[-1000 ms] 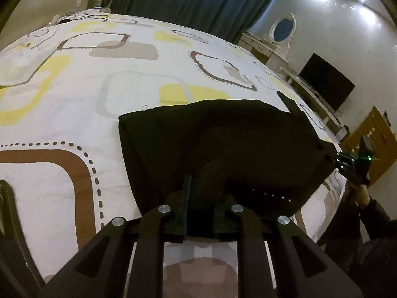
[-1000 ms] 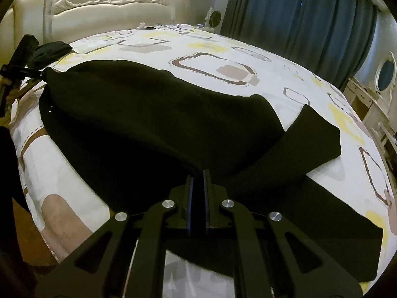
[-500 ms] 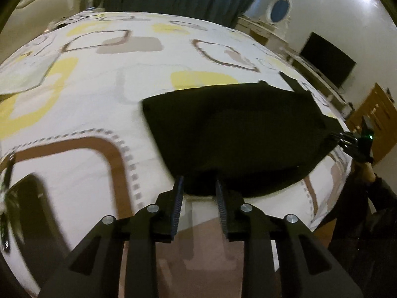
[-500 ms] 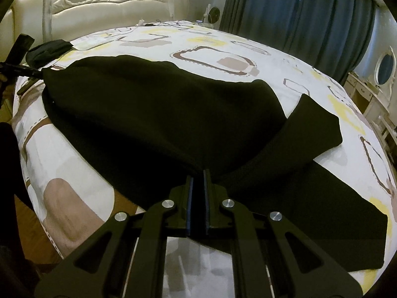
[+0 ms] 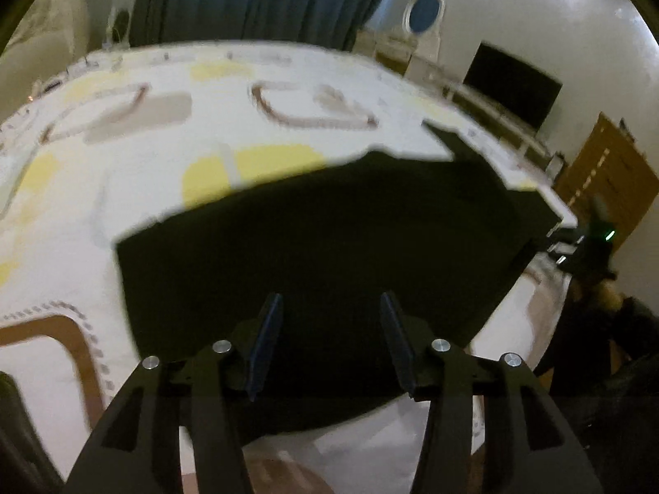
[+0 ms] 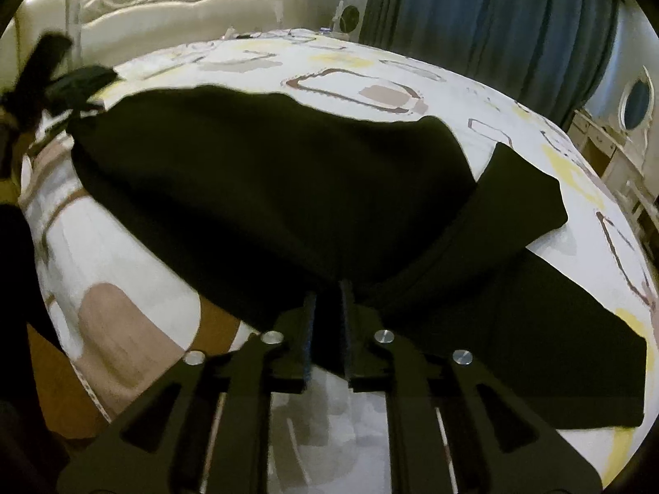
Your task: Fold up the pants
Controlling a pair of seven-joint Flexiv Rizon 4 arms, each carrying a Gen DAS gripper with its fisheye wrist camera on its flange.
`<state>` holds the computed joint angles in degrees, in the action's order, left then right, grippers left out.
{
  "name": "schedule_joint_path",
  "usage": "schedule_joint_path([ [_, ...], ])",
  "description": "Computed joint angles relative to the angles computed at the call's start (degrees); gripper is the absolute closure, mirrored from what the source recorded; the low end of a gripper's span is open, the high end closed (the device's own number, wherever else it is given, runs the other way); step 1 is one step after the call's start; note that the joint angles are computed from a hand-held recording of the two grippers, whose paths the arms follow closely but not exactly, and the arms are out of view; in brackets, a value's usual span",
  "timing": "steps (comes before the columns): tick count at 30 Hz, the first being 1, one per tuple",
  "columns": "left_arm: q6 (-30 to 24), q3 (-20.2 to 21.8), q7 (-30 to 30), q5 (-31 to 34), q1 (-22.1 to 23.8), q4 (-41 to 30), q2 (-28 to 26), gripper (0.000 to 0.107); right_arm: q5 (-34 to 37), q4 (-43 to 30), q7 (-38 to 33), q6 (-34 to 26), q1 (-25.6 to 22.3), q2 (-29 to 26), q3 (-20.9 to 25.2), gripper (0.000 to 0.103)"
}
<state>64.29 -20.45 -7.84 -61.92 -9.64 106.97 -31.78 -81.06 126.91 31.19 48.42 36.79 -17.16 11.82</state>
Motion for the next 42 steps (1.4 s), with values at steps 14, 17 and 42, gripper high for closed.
schedule_joint_path([
  [14,2.9,-2.4,-0.9,-4.7,0.8,0.5,-0.5,0.057,16.8,-6.1,-17.3,5.4,-17.2,5.3,-6.3,0.026],
  [17,2.8,-2.6,0.5,-8.0,-0.2,-0.3,-0.1,0.057,26.5,-11.8,-23.7,5.7,-19.5,-0.6,-8.4,0.026],
  [42,2.0,-4.6,-9.1,-10.4,-3.5,-8.8,-7.5,0.027,46.8,-28.7,-43.6,-16.5,-15.8,-15.9,-13.0,0.055],
])
